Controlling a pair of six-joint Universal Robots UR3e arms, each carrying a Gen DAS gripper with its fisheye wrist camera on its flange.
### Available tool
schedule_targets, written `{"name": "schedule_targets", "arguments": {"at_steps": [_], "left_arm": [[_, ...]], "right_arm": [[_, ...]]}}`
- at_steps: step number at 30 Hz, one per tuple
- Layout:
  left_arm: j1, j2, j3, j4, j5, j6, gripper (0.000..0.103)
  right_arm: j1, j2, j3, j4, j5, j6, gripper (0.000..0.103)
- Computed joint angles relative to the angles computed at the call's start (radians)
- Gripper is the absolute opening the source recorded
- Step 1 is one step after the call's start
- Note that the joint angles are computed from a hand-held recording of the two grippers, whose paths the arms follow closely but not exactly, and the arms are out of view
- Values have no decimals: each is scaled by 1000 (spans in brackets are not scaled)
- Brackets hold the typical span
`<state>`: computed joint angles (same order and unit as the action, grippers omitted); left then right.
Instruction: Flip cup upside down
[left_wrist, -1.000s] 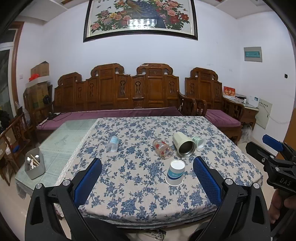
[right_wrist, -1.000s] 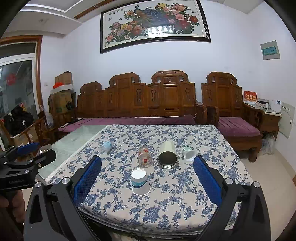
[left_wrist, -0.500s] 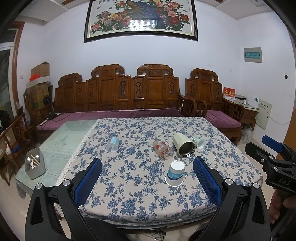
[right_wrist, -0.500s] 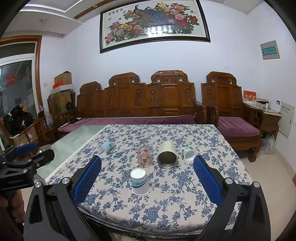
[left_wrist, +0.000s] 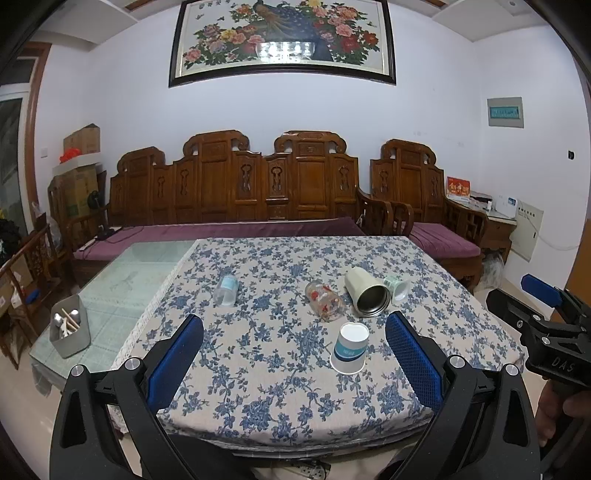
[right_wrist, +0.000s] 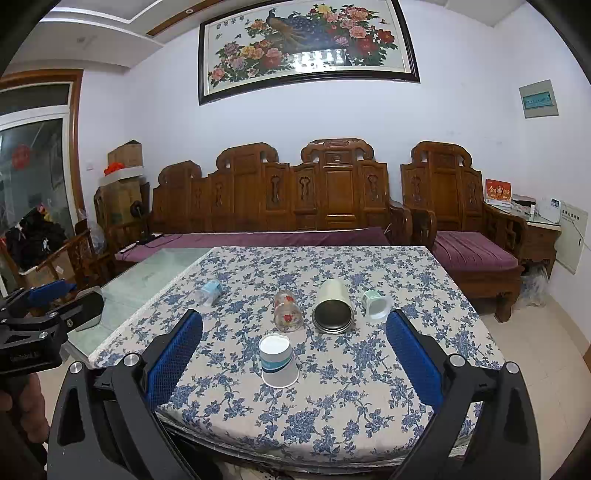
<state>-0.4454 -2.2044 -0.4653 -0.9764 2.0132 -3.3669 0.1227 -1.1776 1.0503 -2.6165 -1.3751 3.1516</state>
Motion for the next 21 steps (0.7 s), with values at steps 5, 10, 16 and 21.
{"name": "schedule_targets", "arguments": {"at_steps": [5,10,16,21], "left_arm": [[-1,-3,7,-1,1,0,95],[-2,-13,27,-11,2,0,95],[-4,-7,11,8,5,1,95],[-5,-3,1,14,6,0,95]], "right_arm": [[-1,-2,8,-4,0,0,100],[0,-6,14,-6,0,1,100],[1,-5,12,-5,-1,1,100],[1,-6,12,-5,-2,1,100]]}}
